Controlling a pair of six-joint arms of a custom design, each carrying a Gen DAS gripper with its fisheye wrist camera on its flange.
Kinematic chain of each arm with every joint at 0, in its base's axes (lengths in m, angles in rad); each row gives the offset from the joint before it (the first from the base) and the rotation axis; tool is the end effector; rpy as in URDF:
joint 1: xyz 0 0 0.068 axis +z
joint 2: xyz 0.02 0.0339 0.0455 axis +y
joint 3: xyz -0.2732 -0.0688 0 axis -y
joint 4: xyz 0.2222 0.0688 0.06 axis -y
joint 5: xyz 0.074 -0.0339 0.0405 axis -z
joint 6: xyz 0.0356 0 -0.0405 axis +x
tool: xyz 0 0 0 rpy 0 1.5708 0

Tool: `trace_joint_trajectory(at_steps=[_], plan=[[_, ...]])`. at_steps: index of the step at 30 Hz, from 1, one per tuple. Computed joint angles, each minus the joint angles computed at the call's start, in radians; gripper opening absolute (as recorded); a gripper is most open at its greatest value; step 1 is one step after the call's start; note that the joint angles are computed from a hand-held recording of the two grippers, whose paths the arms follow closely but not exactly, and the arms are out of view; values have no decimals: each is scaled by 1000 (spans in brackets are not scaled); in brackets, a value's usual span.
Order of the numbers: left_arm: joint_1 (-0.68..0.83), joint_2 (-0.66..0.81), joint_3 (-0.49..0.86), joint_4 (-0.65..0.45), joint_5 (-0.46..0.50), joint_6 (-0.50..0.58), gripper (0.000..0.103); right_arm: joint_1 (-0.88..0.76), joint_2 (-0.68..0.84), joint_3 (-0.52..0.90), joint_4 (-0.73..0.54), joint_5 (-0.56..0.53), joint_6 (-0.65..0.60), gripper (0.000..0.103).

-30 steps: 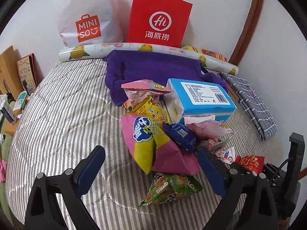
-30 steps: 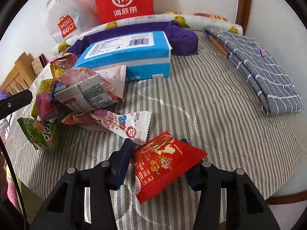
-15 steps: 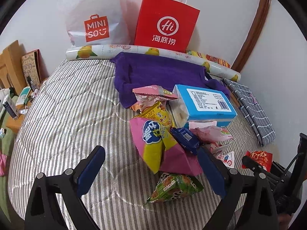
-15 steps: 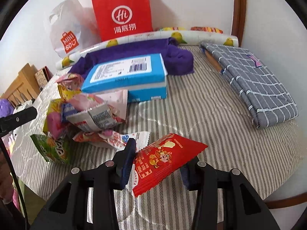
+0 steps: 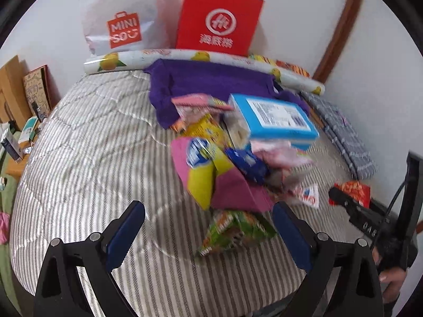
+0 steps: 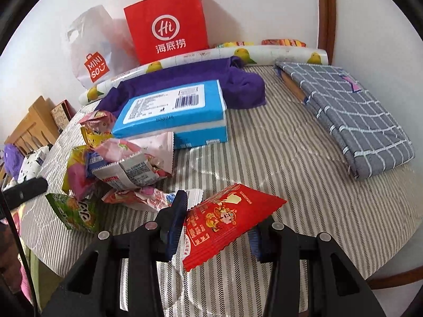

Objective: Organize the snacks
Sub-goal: 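Grasp the green chip bag with the left gripper while the right gripper holds the red packet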

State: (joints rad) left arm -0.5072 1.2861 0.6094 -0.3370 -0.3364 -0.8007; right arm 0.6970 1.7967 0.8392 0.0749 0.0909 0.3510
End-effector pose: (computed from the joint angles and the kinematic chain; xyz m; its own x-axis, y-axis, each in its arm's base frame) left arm 0.1901 -0.0922 0.1920 -0.7362 -0.3661 -0.5692 -0.3196 0.9294 -0.1845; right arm 0.2533 0.2079 0.1480 -0.7607 -0.1903 -0.6205 -0.3551 0.9223 0.1525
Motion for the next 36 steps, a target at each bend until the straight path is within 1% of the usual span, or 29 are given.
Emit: trace_joint_trajectory(at_steps=[4, 10, 12, 14, 15, 16, 18, 20, 27, 29, 32, 36], plan=[[-22, 73, 1, 28, 9, -15, 98, 1, 0, -25, 27, -10, -3, 43], [-9, 181, 8, 80, 31, -25, 96, 1, -15, -49, 45, -1, -16, 43], [-11, 206, 12, 90, 37, -18, 89, -3, -19, -55, 51, -1, -13, 43], [-1, 210, 8, 113, 72, -1, 66, -11, -22, -56, 51, -6, -12, 43], [7, 214, 8, 121, 101, 13, 59, -13, -24, -56, 50, -6, -12, 43], [6, 218, 18, 109, 111, 14, 56, -16, -27, -56, 46, -6, -12, 43], [-29, 210, 38, 57, 56, 4, 54, -17, -39, -55, 37, -2, -15, 43], [-56, 195, 48, 17, 30, -2, 52, -14, -67, -65, 32, 5, -23, 43], [-125, 77, 56, -133, -16, -61, 51, 1, -143, -83, 1, 27, -24, 43], [-156, 21, 55, -180, -45, -103, 51, 14, -168, -90, -9, 41, -24, 43], [-189, -64, 56, -233, -74, -135, 51, 35, -202, -96, -22, 56, -20, 43], [-218, -103, 113, -312, -127, -152, 51, 68, -246, -86, -51, 75, -21, 43]])
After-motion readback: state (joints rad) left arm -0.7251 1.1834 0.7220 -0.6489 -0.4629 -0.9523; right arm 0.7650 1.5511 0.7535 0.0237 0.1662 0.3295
